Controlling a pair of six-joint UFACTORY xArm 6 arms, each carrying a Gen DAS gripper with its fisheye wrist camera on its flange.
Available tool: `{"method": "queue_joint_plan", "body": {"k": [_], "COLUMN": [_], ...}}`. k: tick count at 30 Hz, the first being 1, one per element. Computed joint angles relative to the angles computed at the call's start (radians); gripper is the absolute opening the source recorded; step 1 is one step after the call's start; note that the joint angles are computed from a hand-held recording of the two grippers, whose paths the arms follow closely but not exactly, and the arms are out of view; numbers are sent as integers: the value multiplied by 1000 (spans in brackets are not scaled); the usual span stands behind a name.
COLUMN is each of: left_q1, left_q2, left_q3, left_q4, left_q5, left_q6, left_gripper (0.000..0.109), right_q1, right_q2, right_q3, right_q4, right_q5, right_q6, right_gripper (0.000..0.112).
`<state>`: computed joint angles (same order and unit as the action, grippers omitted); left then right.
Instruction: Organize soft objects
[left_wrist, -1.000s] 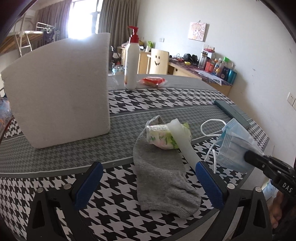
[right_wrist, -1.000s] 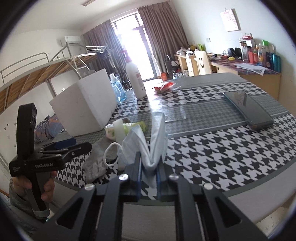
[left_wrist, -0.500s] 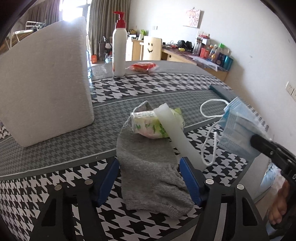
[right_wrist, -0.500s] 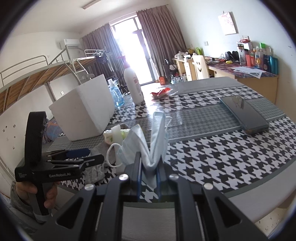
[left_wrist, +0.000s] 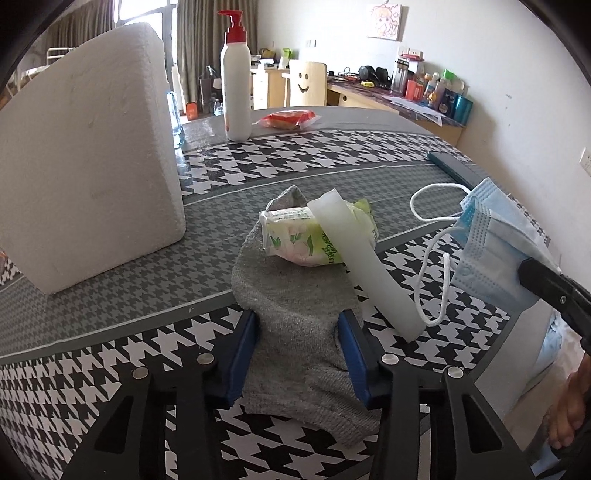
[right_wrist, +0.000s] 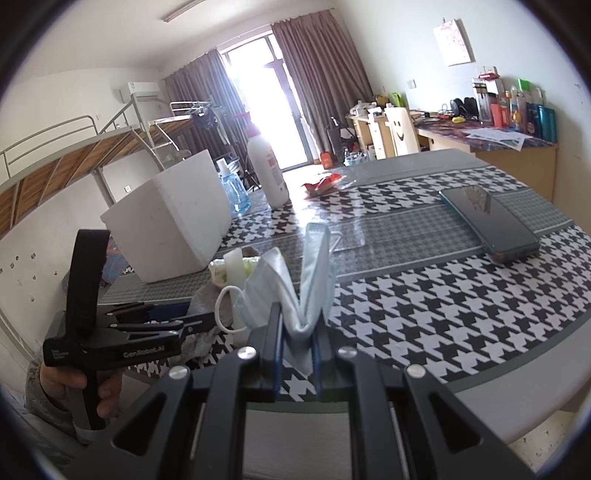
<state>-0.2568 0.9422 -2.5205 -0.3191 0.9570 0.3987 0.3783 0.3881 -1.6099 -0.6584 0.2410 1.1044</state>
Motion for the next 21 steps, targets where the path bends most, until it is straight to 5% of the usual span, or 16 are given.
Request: {"method": "queue_joint_plan", "body": {"k": [11, 21], "left_q1": [2, 14], "left_q2": [58, -64], "left_q3": [-91, 94], "left_q4": [7, -74], "left_q5": [9, -102], "left_q6": [-15, 48], "left_gripper": [11, 10], "right_q1": [-4, 6], "right_q2": [-11, -2], "right_q3": [16, -11], "right_q4": [-45, -54], "right_q5": [-4, 13], "right_q6": [51, 45], "right_gripper": [16, 16]}}
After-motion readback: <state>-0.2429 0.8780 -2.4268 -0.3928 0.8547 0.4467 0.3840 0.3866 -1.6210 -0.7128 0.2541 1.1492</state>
